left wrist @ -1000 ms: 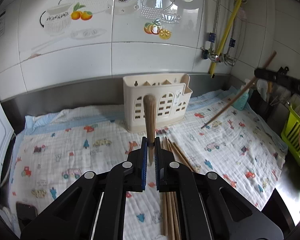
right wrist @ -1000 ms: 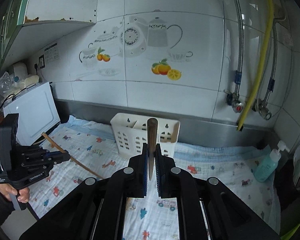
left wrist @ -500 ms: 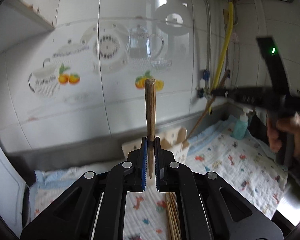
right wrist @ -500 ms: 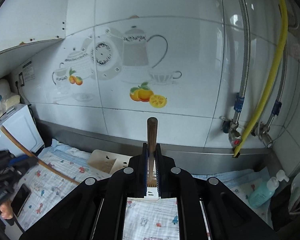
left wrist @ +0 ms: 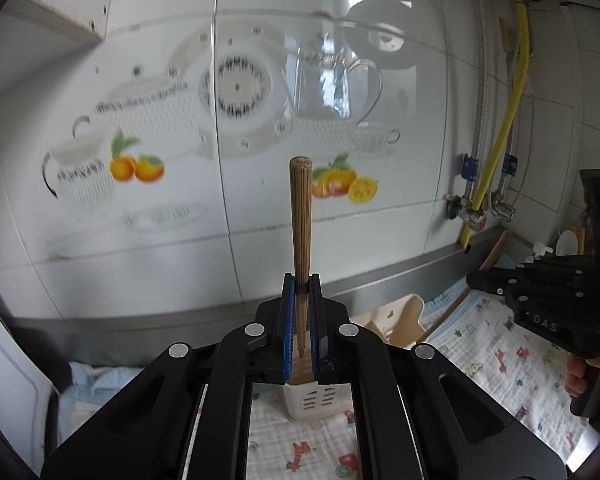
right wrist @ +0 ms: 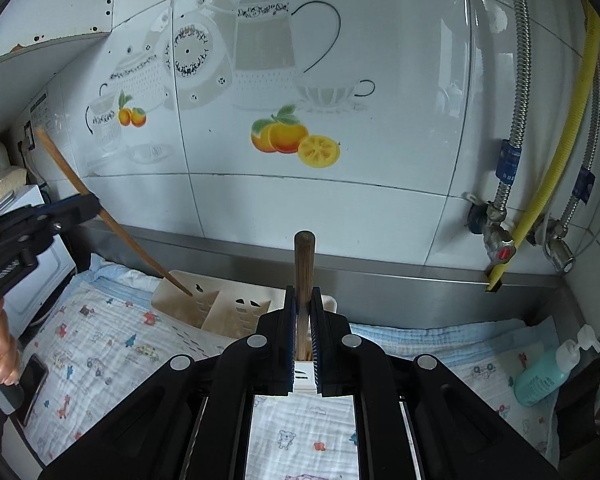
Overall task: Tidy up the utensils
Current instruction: 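Lift the left tool's chopstick toward the white holder while the right tool carries its own, then lower the chopstick into the holder and open the left tool while the right tool releases its own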
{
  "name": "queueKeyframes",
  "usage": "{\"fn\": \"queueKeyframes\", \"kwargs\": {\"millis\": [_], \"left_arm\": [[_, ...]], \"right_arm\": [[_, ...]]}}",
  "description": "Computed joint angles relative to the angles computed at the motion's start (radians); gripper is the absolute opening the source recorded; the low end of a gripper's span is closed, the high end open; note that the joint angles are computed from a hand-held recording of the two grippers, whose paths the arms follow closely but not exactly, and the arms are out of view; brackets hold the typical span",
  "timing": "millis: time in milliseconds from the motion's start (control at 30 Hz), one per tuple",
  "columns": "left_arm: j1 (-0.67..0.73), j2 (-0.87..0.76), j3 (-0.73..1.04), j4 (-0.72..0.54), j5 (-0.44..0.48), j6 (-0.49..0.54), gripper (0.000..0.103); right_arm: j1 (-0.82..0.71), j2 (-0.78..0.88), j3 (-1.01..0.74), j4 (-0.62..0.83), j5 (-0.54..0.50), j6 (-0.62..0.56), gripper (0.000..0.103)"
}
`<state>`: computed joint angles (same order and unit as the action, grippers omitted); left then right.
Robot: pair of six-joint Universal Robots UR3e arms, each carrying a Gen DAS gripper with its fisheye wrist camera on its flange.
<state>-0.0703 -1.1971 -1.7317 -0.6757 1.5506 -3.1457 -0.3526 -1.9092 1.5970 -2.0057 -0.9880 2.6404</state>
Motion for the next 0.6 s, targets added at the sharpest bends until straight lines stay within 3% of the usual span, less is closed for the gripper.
{"fn": "queueKeyframes", "kwargs": {"millis": [367, 600], "left_arm": [[0.051, -0.048, -0.049, -0.011, -0.066, -0.010, 0.005], [0.042, -0.063, -0.046, -0.023, -0.048, -0.019, 0.006]], "right_arm": [[-0.001, 0.000, 0.036, -0.035, -0.004, 0.004, 0.008], [-0.020, -0.024, 0.052, -0.035, 0.011, -0.006, 0.020]]}}
